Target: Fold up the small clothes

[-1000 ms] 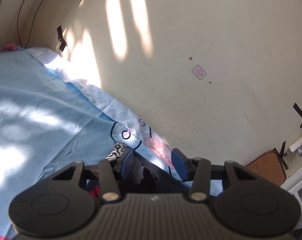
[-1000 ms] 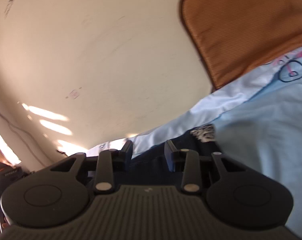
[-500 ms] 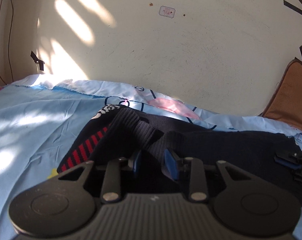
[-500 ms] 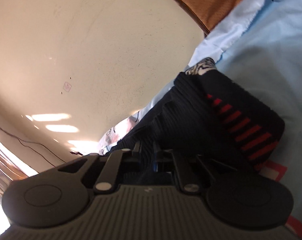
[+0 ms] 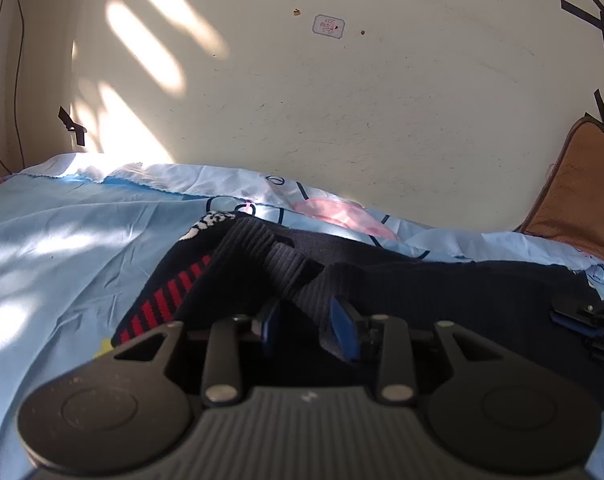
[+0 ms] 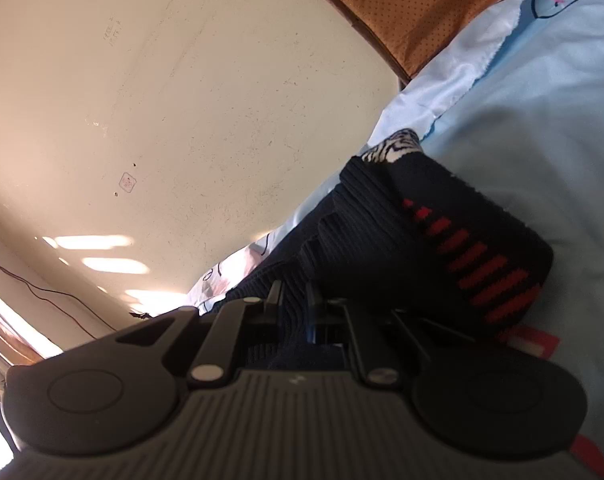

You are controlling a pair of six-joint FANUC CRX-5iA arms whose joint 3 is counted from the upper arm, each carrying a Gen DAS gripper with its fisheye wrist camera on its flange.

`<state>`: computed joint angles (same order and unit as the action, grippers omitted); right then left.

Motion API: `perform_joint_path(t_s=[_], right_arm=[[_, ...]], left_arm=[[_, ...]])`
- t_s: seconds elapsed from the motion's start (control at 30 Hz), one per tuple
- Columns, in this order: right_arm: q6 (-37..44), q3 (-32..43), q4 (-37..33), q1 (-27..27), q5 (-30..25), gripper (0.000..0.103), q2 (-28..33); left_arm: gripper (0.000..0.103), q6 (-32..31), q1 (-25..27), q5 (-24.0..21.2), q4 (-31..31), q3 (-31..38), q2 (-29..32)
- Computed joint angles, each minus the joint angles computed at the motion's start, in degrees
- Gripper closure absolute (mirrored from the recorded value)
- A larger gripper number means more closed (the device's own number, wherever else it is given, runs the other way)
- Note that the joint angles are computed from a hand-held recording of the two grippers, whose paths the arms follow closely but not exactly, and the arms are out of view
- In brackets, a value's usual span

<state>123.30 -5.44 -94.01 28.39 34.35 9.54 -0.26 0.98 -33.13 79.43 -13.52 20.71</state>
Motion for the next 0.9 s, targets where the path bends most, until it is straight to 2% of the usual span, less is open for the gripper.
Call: perform_joint_path(t_s=[0.07, 0.17, 0.23, 0.4, 0.63, 0.9], right_arm=[[0.92, 0.67, -1.35, 0.95, 3.7, 0.092, 0.44], [4.2, 3.63, -4.96, 3.3, 14.32, 0.092, 2.42], [3.86, 4.21, -5.35, 3.77, 17.0, 0.092, 2.99], [8.88, 6.39, -7.11, 4.08, 20.03, 0.092, 4.29], [11.03, 7.28, -7.7, 4.57, 21.88, 0.092, 4.88], [9.93, 6.94, -6.8, 5.02, 22.31, 0.09, 4.81]], left_arm=[[0.071, 0.06, 0.11, -0.32, -0.19, 0.13, 0.09], [0.069, 0.26, 0.28, -0.78, -0.58, 0.32, 0.17], [0.068, 0.3, 0.34, -1.0, -0.86, 0.43, 0.22], [0.067, 0.4, 0.34, -1.06, -1.31, 0.51, 0.2], [0.062, 0.41, 0.56, -1.85, -1.89, 0.71, 0.27], [0.059, 0.55, 0.74, -2.45, -2.24, 0.97, 0.42]])
